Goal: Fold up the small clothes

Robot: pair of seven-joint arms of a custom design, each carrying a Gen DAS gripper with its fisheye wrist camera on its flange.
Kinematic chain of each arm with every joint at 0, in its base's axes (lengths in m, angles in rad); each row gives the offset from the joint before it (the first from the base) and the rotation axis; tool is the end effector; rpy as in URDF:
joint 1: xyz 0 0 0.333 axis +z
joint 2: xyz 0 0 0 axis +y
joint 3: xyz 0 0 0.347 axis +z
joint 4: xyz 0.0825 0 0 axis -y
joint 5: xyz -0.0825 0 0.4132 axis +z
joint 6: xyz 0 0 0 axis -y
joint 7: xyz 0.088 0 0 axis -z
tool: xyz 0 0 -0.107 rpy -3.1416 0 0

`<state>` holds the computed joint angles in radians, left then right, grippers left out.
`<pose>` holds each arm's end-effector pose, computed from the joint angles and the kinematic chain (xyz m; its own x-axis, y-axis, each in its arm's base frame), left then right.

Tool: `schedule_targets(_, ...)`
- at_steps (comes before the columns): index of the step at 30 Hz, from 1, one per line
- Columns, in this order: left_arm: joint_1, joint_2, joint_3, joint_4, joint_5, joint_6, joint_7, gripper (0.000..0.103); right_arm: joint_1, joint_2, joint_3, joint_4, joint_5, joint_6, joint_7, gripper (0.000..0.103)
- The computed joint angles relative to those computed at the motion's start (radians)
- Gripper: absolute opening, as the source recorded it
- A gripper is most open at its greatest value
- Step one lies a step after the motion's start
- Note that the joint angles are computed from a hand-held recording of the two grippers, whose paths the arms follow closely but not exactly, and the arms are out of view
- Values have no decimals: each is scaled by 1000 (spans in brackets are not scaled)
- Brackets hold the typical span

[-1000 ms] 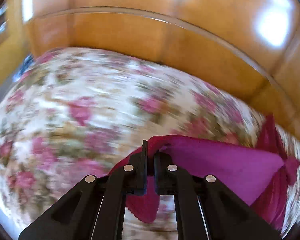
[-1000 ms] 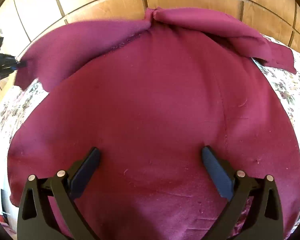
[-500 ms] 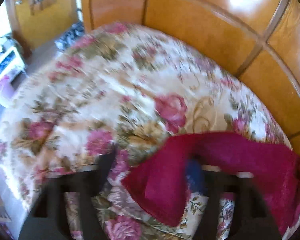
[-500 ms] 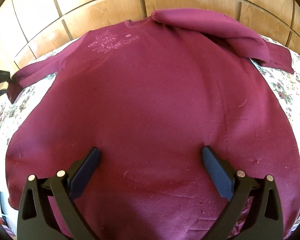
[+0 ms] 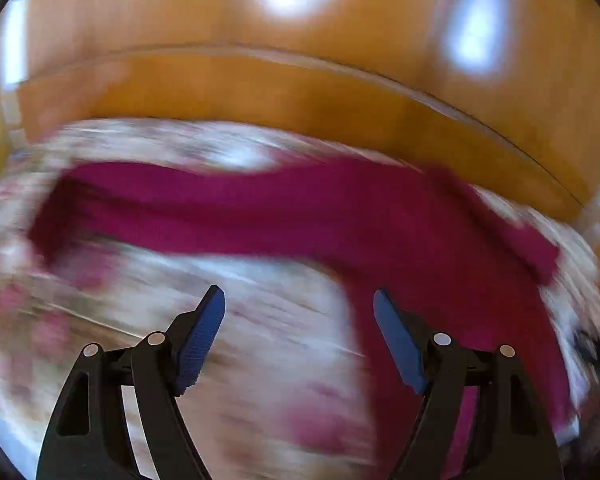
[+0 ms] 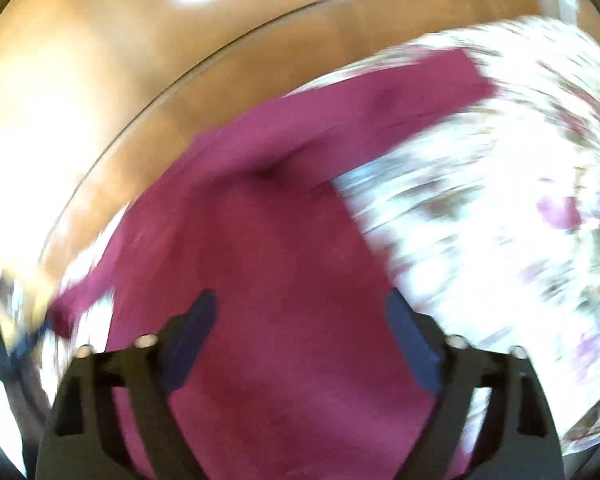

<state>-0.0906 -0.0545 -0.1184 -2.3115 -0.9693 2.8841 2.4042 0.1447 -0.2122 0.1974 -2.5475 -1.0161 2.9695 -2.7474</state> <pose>0.5513 -0.0687 0.4317 -0.2516 -0.9404 0.2287 -0.7596 0.0454 -0.6488 0.4280 0.2150 0.4014 -0.4401 -0.7798 -0.4453 -0.6005 0.6242 -0.4997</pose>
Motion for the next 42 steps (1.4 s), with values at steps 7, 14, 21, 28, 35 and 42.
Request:
schedule_targets(7, -119, 16, -86, -51, -49, -66, 112, 76, -182, 76, -125, 9, 9, 77, 54, 61)
schedule_targets(14, -127, 66, -97, -64, 157, -4, -27, 76, -161, 291, -216, 196, 159, 109, -98, 61)
schedule_targets(21, -122, 51, -96, -77, 253, -32, -111, 76, -88, 309, -267, 289, 265, -46, -259, 7)
schedule_targets(28, -123, 11, -80, -110, 185, -51, -69, 76, -143, 11, -243, 146, -87, -235, -79, 7)
schedule_targets(35, -129, -13, -79, -144, 262, -19, -136, 77, -252, -87, -246, -22, 22, -202, -88, 8)
schedule_targets(42, -128, -93, -32, -184, 220, -99, -127, 77, -335, -167, -185, -195, 10, -3, 45, 84)
